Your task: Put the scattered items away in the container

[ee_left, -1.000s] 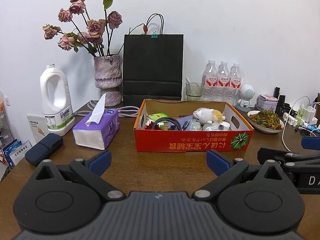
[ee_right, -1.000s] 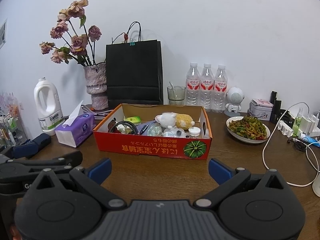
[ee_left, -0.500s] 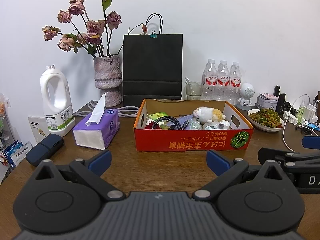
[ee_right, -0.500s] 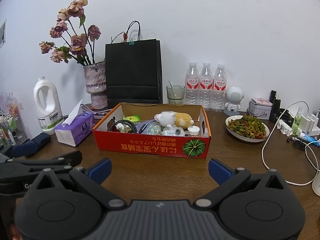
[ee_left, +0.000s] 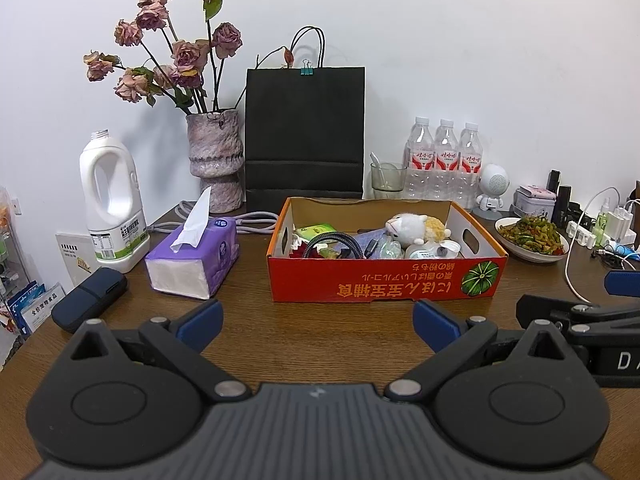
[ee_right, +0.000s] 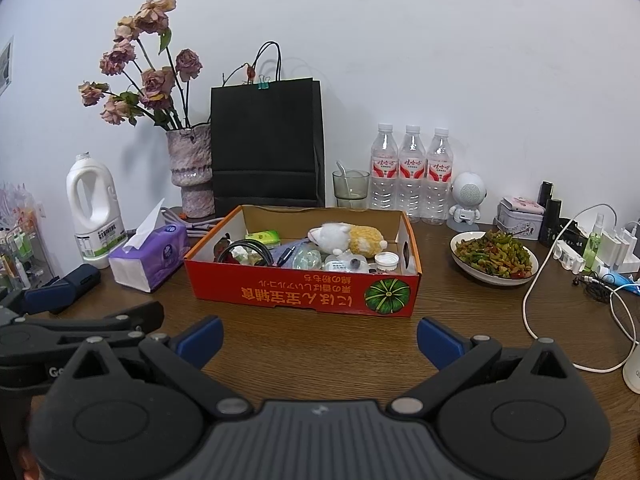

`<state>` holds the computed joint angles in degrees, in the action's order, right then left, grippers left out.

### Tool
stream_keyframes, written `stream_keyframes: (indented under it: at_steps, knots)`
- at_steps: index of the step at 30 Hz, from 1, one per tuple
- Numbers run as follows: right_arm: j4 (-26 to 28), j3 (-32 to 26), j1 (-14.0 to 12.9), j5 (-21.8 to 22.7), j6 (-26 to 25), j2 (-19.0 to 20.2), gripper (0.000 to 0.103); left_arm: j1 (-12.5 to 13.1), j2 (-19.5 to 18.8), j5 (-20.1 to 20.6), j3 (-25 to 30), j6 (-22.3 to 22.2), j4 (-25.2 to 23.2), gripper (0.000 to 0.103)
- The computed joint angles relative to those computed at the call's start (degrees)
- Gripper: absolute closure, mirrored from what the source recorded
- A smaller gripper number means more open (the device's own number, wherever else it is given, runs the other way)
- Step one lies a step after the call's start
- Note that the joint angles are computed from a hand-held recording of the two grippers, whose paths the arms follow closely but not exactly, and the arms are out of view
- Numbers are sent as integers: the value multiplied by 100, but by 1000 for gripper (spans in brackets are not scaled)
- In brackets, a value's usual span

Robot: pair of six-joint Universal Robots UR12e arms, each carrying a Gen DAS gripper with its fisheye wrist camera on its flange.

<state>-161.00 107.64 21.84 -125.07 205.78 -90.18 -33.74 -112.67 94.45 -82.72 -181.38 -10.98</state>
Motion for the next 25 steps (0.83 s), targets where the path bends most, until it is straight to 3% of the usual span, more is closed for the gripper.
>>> stream_keyframes:
  at_steps: [20,25]
  knots:
    - [-1,28,-11,36,11,-16,0,9,-1,-33,-8,-8,8,0]
    - [-1,10,-7,32,11,-2,0,7,-26,-32,-60,72,251,0]
